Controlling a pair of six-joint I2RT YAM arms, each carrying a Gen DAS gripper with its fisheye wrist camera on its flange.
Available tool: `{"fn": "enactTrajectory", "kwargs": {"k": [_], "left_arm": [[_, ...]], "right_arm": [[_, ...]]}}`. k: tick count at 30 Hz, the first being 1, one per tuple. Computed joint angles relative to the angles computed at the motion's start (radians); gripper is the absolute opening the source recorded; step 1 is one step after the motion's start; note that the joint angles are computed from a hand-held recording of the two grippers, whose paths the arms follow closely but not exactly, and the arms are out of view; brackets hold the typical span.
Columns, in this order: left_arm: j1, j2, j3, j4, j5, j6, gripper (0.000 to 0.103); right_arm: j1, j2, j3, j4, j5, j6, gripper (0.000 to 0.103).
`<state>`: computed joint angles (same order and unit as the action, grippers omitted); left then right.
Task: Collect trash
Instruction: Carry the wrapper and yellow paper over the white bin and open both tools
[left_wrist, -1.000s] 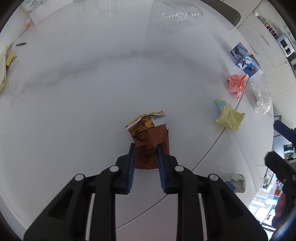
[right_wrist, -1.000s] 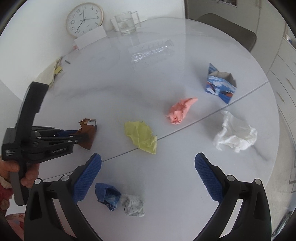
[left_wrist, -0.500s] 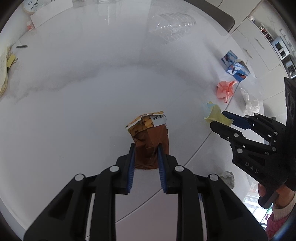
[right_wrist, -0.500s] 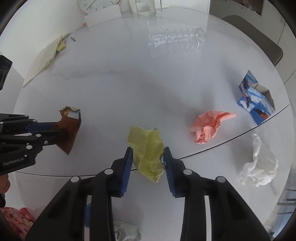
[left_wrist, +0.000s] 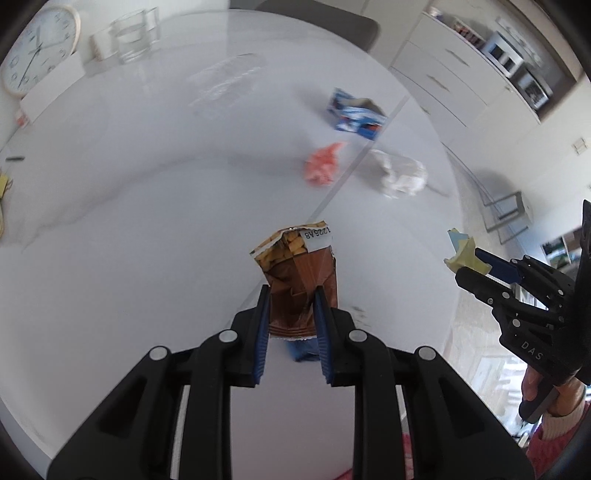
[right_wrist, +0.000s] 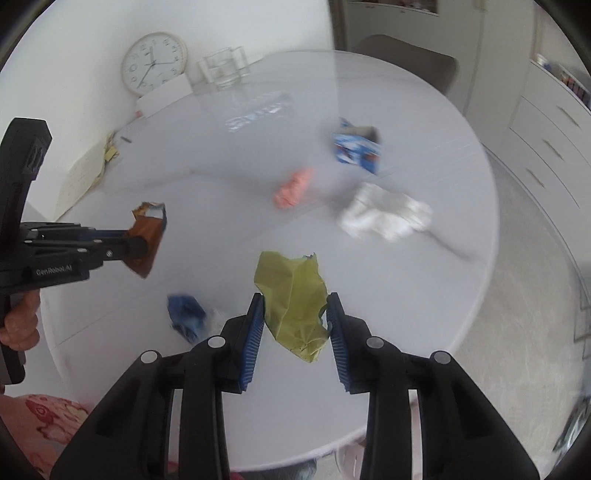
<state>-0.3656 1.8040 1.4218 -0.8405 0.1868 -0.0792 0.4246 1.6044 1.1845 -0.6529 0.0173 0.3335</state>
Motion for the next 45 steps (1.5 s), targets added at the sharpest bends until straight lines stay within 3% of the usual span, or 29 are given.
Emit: {"fn": "enactTrajectory", "kwargs": {"k": [6, 15, 21, 28, 30, 34, 37, 45], "left_arm": [[-0.192, -0.043, -0.011, -0.012, -0.024, -0.032, 0.022], [-0.506, 0.057, 0.108, -0.029, -0.026, -0.092, 0.023], [-0.663, 0.169, 0.215, -0.058, -0.009, -0.116, 0.023], [-0.774, 0.364, 0.398, -0.114, 0.066, -0.134, 0.024], [-0.788, 0.407, 0.439, -0.125, 0.074, -0.142, 0.030], [-0.821, 0.461, 0.516, -0.148, 0.039, -0.164, 0.053], [-0.837, 0.457, 0.522, -0.147, 0.006, -0.170, 0.066], [-0.821, 0.357, 0.430, -0.113, -0.098, -0.188, 0.086]], "right_arm": [[-0.057, -0.268, -0.218, -0.044, 0.038, 0.064, 0.035], [-0.248, -0.664, -0.426, -0.215, 0.026, 0.041, 0.036], [-0.500, -0.863, -0.502, -0.355, -0.062, -0.104, 0.037], [-0.897, -0.954, -0.536, -0.482, -0.234, -0.417, 0.037], [-0.962, -0.958, -0.538, -0.500, -0.263, -0.477, 0.037], [-1.076, -0.954, -0.545, -0.519, -0.314, -0.583, 0.037], [-1.103, -0.952, -0.558, -0.512, -0.332, -0.597, 0.037], [-1.101, -0.959, -0.579, -0.515, -0.344, -0.599, 0.037]]}}
